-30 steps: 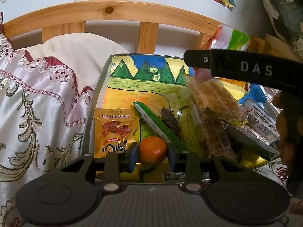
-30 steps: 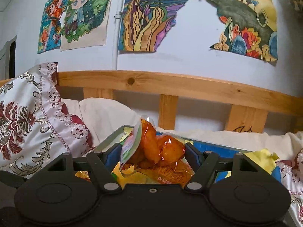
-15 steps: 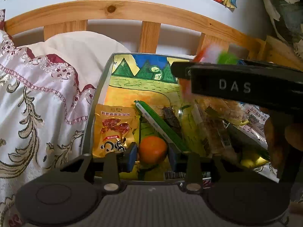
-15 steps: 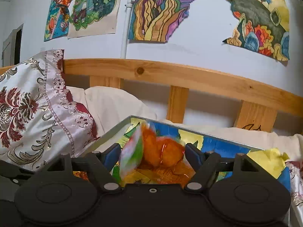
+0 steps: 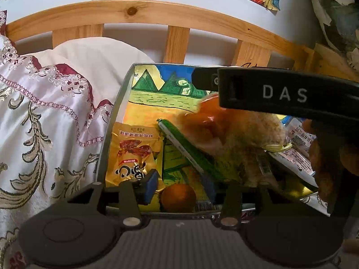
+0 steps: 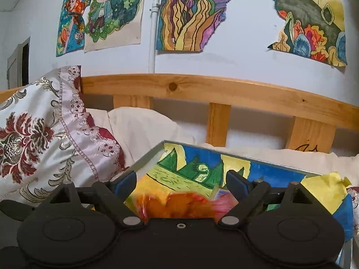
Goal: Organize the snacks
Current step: 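Open the left tool releasing the orange in the tray while the right releases the candy packet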
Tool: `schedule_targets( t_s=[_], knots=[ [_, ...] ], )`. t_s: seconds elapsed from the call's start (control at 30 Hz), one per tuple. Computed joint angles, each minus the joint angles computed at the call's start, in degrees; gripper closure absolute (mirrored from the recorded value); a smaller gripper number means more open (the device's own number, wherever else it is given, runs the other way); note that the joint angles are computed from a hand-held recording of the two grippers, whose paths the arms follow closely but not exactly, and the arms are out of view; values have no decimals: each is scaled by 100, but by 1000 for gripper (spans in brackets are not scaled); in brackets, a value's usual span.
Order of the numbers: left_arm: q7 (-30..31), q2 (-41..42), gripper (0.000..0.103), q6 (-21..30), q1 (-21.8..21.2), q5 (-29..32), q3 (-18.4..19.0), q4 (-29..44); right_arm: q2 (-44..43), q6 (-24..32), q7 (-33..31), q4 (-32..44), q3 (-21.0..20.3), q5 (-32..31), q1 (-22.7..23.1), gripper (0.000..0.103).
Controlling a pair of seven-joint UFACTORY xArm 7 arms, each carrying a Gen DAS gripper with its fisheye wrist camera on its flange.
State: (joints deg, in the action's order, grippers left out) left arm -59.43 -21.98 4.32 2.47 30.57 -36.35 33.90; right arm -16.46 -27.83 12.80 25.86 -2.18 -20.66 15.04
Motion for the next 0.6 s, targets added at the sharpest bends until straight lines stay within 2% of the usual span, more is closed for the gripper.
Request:
schedule_targets(
  t_s=[0.4, 0.6],
  knots=[
    [-165, -261, 39, 67, 86, -22, -90, -15, -268, 157, -27, -85, -3, 198, 7, 13],
    [-181, -670, 30, 164, 31, -200, 3, -115, -674, 319, -166, -255, 137, 604, -92, 11]
  ],
)
